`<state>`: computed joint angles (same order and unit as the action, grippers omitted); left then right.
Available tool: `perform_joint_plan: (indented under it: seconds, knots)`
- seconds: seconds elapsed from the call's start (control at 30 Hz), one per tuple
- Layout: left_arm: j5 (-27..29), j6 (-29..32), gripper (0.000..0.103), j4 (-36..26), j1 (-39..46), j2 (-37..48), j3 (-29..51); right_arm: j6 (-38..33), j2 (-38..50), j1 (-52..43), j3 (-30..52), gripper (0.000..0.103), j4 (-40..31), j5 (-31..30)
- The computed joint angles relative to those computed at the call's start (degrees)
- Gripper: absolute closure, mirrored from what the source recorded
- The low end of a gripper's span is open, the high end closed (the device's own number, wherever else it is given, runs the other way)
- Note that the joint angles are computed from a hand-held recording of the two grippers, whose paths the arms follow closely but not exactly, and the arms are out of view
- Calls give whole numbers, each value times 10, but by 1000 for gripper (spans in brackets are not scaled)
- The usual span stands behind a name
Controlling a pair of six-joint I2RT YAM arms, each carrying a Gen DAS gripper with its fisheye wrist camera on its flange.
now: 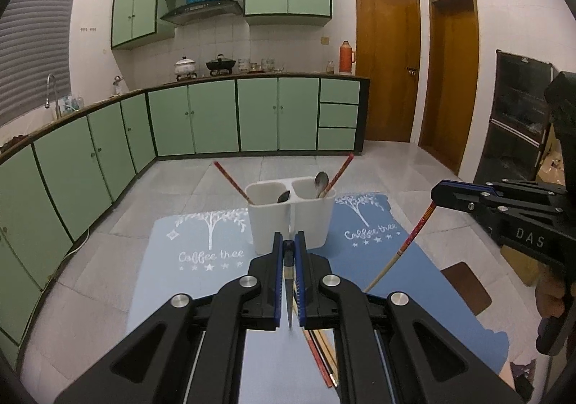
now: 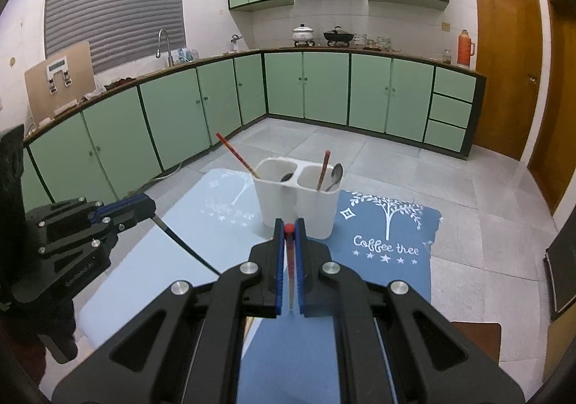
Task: Organize utensils
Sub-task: 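Lift both chopsticks and carry them over the white holder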
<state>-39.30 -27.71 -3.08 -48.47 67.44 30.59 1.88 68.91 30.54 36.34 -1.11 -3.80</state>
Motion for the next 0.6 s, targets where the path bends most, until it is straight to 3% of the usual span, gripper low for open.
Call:
perform_joint_plan:
  seconds: [0.4, 0.6]
  knots:
    - [31, 92, 97, 22, 57, -22, 73, -18, 20, -45, 127, 98, -36, -58]
    - [50, 160, 97, 60, 108, 15, 149, -23, 90, -58, 231, 98, -38, -59]
